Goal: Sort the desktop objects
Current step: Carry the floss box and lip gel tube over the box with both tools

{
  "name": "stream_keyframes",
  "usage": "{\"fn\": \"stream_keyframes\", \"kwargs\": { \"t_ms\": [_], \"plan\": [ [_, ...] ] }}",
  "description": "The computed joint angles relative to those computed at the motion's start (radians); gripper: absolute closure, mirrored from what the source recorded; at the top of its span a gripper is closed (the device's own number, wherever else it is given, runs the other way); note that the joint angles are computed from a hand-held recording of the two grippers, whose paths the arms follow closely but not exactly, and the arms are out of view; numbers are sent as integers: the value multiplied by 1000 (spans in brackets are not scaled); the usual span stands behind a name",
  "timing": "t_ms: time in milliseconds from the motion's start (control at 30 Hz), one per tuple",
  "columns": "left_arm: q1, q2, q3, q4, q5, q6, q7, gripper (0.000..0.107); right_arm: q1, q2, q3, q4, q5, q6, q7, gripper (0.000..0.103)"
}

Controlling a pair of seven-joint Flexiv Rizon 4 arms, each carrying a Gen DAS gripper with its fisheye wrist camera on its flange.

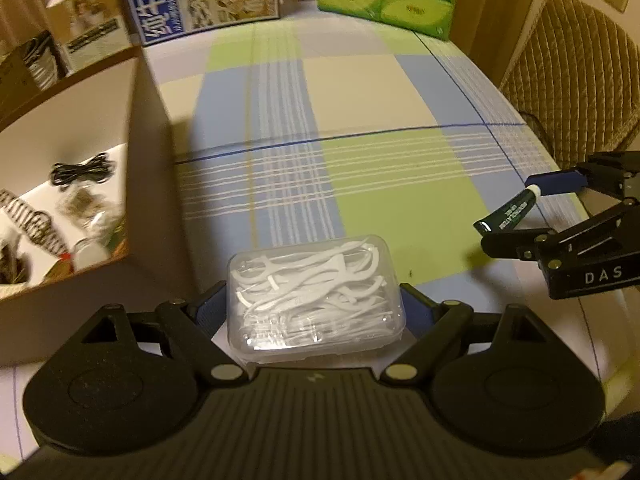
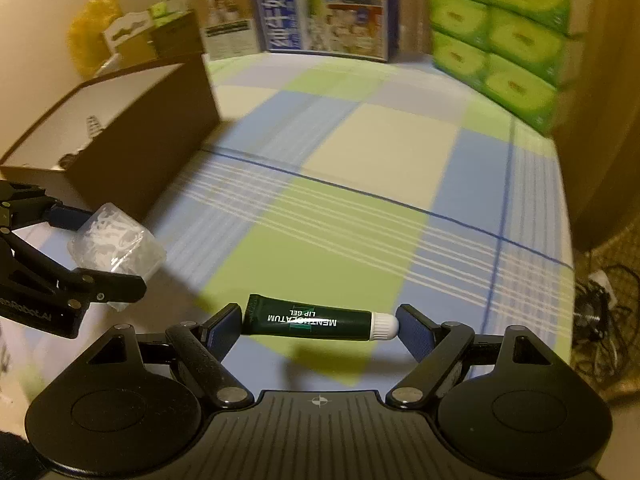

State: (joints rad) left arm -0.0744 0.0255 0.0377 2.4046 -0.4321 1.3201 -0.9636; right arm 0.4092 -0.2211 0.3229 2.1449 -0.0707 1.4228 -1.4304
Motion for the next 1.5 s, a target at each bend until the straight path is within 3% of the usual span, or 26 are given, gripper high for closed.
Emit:
{"fn": "stream_keyframes", "kwargs": {
  "t_ms": [167,467,767,1033,1233,1500],
  "plan": [
    [6,90,34,41,4,-18,6,21,-47,5,105,-64,144,-58,-153,22],
    [71,229,103,69,75,-73,-15,21,-11,12,171,-210,404,-174,-412,22],
    [148,276,180,37,69,-116,57,21,109,-44,141,-315,408,-170,-437,22],
    [190,191,222,-34,-58,-77,239,21,198,-159,126,-449,289,-131,-344,22],
    [235,68,210,-115,-199,-37,423,21,310,-279,26,-566,98,-131,-128,22],
    [343,-123,125,-261,-351,-31,614,21,421,-433,-115,-743,-112,-182,182,22]
  ]
}}
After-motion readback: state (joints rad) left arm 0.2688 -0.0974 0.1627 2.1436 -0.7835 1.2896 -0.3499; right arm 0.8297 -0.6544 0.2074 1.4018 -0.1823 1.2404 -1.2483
